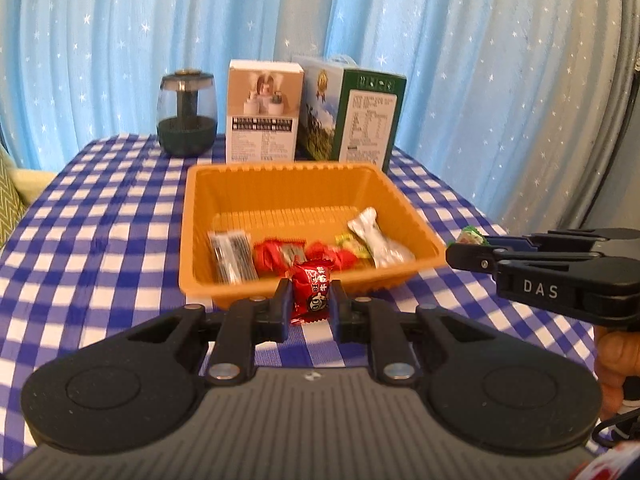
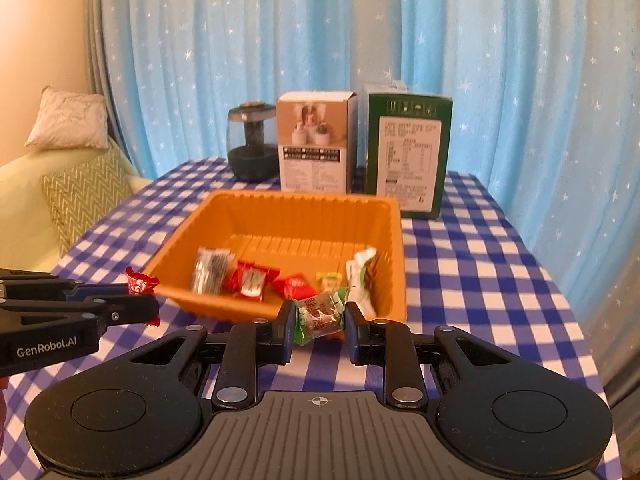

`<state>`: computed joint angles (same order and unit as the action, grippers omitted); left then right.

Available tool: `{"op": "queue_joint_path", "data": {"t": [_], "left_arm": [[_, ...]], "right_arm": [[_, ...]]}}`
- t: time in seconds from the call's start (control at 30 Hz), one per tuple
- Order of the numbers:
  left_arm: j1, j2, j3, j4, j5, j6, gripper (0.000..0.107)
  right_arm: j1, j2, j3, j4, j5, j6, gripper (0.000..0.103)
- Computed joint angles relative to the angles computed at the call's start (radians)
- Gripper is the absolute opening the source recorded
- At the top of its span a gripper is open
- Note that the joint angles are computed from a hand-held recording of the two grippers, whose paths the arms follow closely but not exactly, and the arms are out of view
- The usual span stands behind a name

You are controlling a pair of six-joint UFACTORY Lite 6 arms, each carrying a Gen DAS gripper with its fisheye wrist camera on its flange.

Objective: Organize snacks
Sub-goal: 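Carry both held candies up and over the orange tray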

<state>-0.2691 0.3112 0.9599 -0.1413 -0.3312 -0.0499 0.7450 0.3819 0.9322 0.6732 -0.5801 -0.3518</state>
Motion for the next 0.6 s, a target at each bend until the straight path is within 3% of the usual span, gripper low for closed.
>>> {"op": "queue_joint_path", "data": {"t": [0.33, 0.6], "left_arm": [[0.035, 0.132, 0.209, 0.095, 0.052, -0.075, 0.017], [0.068, 0.246, 0.363, 0.266, 0.102, -0.231, 0.017]], "right_arm": [[-0.079, 0.080, 0.158, -0.087, 0.065, 0.073, 0.026], [-0.122, 0.165, 0.289, -0.113, 0.114, 0.081, 0.026]]}}
